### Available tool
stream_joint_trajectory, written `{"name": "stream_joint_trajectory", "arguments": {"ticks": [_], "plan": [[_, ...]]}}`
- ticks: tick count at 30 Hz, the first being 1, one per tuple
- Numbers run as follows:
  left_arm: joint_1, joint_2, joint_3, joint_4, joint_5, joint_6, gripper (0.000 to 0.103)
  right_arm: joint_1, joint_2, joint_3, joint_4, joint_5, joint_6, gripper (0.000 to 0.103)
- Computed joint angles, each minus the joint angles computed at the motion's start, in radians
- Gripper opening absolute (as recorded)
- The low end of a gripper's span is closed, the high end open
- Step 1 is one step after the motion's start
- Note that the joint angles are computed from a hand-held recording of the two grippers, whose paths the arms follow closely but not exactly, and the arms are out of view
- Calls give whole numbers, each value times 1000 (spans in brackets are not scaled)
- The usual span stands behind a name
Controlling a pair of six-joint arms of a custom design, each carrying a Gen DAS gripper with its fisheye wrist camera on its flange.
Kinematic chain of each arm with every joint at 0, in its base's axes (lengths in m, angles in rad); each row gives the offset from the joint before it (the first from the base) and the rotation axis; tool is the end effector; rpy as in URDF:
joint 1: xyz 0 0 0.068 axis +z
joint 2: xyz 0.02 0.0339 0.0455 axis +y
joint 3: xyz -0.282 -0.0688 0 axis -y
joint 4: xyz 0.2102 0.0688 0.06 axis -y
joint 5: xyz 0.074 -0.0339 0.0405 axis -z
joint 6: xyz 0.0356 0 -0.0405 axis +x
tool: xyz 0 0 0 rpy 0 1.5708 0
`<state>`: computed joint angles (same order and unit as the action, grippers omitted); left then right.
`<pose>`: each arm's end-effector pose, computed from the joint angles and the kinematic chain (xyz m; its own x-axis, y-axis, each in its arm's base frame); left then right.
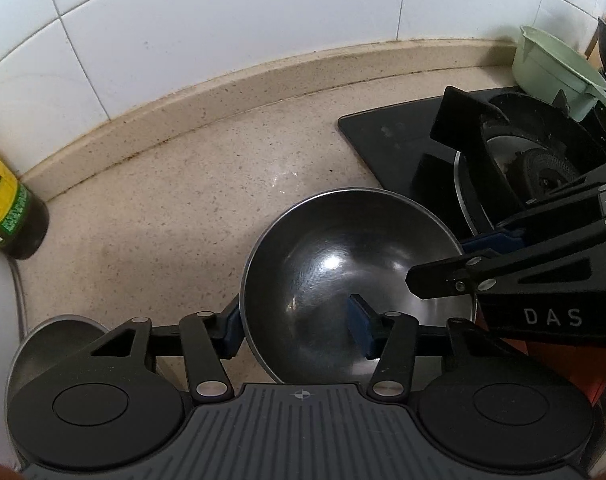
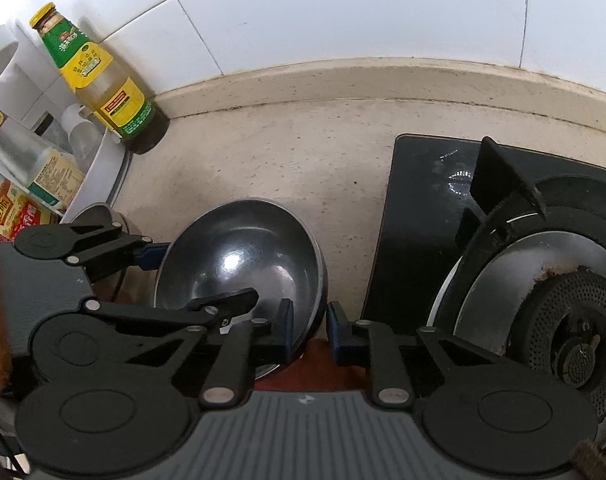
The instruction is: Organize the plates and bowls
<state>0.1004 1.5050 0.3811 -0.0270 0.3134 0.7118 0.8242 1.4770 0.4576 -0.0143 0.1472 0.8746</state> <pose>0.1905 0.0082 0.1328 -0.6685 0.5572 -0.4926 0.6159 0.7860 0.0531 0.1469 0.1511 0.1528 -0.8922 0.1533 -0.4248 0.0148 0.9500 0.3118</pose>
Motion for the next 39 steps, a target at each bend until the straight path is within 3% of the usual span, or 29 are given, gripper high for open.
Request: {"name": "stream_joint_trajectory", "arguments": {"ticks": [11,27,33,39], "plan": [[14,-73,-11,-45,35,13,62,10,-30,-14,-1,15,22,18],[54,-218,2,-146,103,38,66,65,-156,7,-111,96,55,18],[154,-295,43,-246,172,90,68,111,-184,83,-197,147,57,18],[364,-346,113,-372,270,207,71,156,-131,223,-247,173,11,18]]}}
